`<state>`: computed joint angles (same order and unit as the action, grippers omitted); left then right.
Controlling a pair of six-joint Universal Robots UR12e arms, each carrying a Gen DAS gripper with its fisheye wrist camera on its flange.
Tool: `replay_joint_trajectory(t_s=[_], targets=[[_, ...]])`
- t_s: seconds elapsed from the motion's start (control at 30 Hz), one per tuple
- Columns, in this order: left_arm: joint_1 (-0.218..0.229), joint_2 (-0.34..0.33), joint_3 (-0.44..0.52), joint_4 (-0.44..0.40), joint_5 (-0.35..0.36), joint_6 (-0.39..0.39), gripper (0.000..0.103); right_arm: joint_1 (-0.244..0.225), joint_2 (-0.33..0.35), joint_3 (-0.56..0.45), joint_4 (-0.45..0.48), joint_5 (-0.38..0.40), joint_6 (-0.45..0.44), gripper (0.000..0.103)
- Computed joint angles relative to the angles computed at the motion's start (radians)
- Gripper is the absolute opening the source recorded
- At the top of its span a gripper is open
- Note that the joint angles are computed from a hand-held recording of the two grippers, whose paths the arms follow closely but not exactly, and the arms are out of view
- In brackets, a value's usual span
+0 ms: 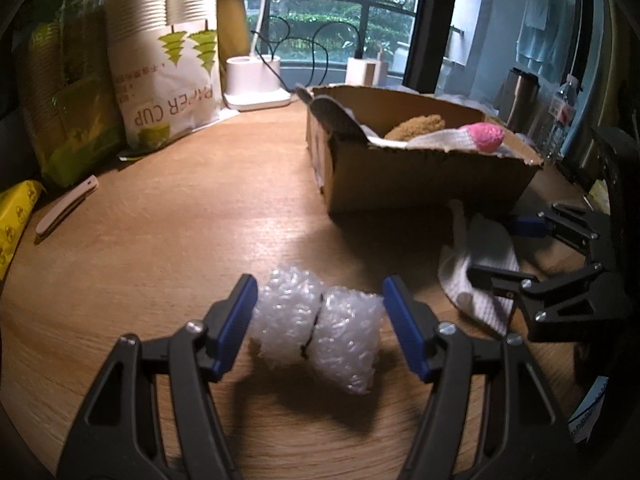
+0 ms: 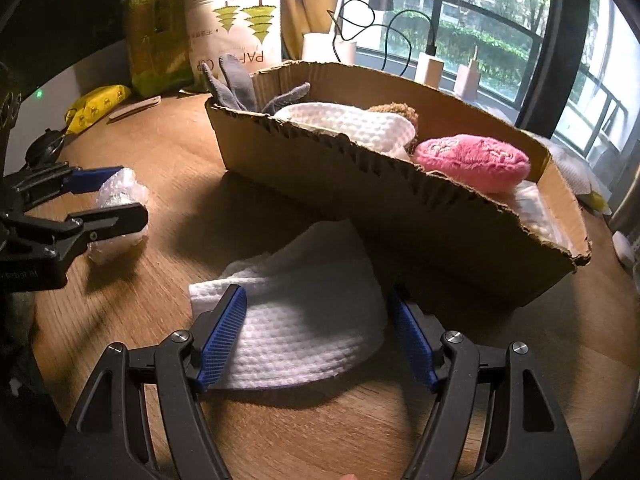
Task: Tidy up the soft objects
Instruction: 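Grasp the white cloth with the right tool while the left tool lifts the bubble wrap, then carry the bubble wrap and white cloth over the box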
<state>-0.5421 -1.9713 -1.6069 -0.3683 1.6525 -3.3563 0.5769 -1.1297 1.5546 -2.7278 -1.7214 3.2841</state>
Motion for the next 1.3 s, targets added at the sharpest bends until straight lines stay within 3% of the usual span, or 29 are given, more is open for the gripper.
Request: replay_joint_trajectory(t_s=[0.23,0.43,0.67,0.8,1.07,1.3], targets=[[-0.01,-0.006,0.014,-0.037,0.026,0.028,0.067,-0.002,0.001,-0.005,0.016,0.013,0.028,0.076],[-0.018,-0.012,0.025,-0.057,0.044,0.065,0.067,0.001,0.0,-0.002,0.009,0.023,0.02,0.063],[-0.03,-0.009,0.011,-0.008,0.037,0.129,0.063,0.009,0.0,0.001,-0.009,0.042,-0.02,0.033],[-0.036,-0.005,0.004,0.006,0.025,0.143,0.061,0.014,-0.001,0.003,-0.022,0.042,-0.036,0.021],[-0.035,-0.003,-0.001,0.053,-0.024,0.133,0.061,0.014,-0.01,0.026,-0.081,0.043,-0.038,0.019],[-0.036,0.003,-0.007,0.176,-0.045,0.102,0.061,0.005,-0.031,0.054,-0.143,0.034,-0.029,0.018]])
